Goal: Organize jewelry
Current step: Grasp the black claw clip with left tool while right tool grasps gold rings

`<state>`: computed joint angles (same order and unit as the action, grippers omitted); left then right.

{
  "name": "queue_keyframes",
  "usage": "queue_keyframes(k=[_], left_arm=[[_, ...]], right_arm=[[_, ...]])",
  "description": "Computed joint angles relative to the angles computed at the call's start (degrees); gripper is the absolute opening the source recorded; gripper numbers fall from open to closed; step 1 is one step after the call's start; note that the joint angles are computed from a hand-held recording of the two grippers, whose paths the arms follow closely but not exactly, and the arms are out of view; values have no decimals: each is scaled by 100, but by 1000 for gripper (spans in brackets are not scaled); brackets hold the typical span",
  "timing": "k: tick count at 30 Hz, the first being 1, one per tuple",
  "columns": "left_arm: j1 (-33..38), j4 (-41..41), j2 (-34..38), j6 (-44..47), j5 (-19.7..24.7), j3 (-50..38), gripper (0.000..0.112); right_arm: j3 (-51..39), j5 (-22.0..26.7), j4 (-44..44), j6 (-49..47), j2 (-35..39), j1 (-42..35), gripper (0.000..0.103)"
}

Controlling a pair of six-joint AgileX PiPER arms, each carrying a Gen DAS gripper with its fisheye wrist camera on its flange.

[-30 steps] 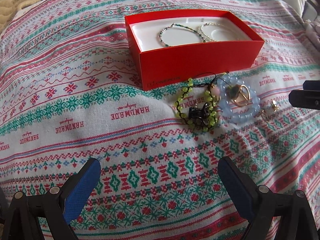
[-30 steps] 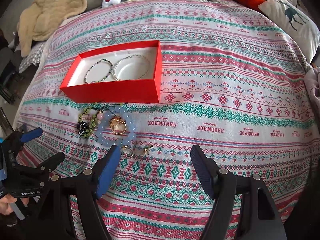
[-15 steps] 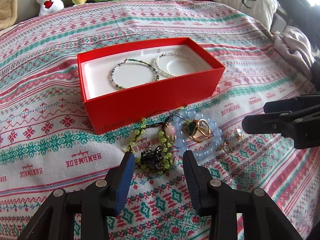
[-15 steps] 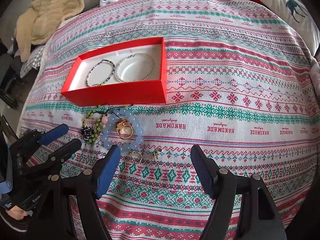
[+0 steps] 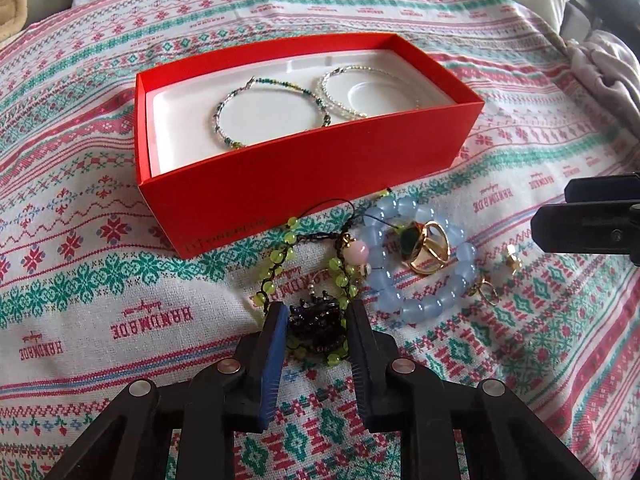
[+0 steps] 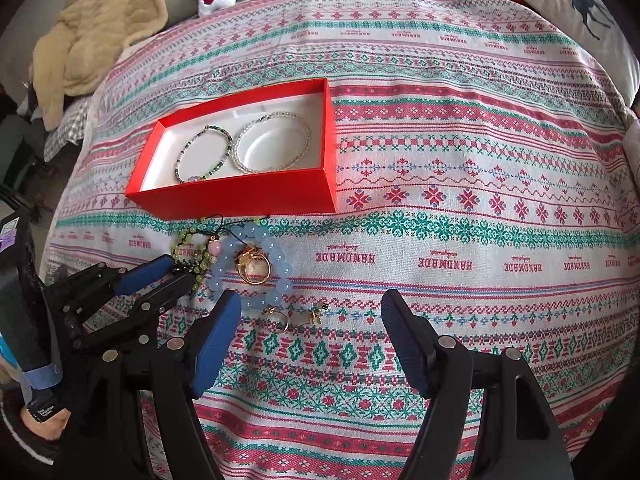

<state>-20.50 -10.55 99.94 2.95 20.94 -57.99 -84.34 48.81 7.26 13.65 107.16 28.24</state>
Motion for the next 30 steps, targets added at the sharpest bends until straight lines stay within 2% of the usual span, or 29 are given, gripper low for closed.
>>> queue_keyframes(k=[4,9,13,14,18,20,30], left_arm=[[103,-392,28,229,79,-40,24],[122,-84,-129,-155,82,46,22],[296,-349,-383,13,146,173,22],[337,-412,-438,66,166,201,22],[480,-489,-605,116,226,339,22],[499,-312,-640,-51,251,390,22],[559,-176,-761,-140,266,605,22]], right_arm=[[-75,11,14,-2,50,7,75],[-197,-6,57,-63,161,20,75],[-326,-35,85,-109,255,52,75],[-371,-36,97,-110,286,63,72],[-638,69,187,-168,496,120,51],[-805,161,303,-245,649,147,43],[-1623,536,116,1,1385,445,37]])
